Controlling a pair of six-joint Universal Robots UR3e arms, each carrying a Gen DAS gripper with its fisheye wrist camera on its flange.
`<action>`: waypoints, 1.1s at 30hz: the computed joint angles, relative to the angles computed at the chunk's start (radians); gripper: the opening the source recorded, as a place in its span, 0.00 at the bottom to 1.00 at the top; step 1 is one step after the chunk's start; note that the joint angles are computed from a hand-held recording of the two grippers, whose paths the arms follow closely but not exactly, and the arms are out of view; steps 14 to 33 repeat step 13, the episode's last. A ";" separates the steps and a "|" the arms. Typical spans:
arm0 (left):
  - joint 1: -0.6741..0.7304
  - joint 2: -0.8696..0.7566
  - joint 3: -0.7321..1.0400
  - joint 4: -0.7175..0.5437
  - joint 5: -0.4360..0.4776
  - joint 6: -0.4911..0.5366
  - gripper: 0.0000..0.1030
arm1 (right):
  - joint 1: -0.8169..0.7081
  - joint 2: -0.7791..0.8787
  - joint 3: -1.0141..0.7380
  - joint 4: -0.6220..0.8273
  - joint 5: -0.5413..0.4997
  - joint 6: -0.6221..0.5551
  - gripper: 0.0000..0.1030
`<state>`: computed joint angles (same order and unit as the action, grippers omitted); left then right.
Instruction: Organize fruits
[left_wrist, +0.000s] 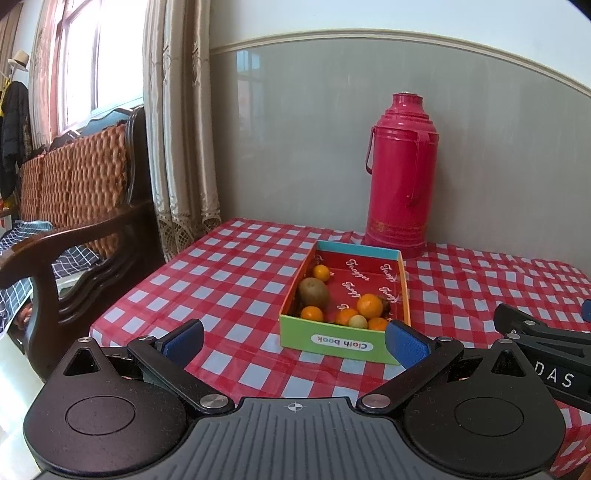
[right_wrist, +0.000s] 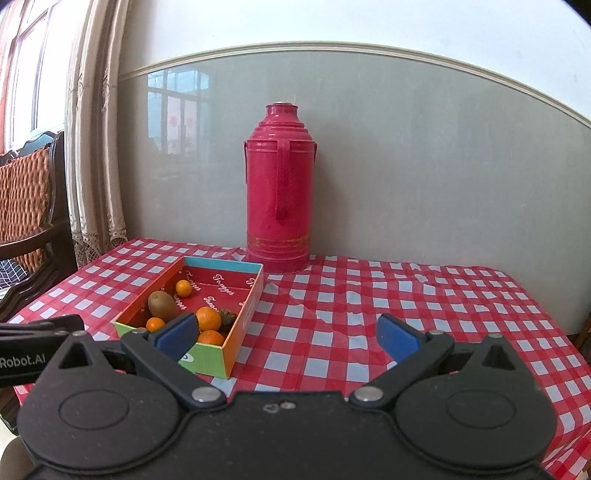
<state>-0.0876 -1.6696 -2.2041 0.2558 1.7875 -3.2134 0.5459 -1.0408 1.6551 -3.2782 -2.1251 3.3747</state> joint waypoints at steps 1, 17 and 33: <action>-0.002 -0.006 0.010 -0.004 0.002 0.000 1.00 | -0.001 0.002 -0.004 0.002 -0.001 0.000 0.94; -0.033 -0.100 0.122 0.023 0.039 0.034 1.00 | -0.033 0.038 -0.074 0.030 0.011 0.007 0.94; -0.033 -0.100 0.122 0.023 0.039 0.034 1.00 | -0.033 0.038 -0.074 0.030 0.011 0.007 0.94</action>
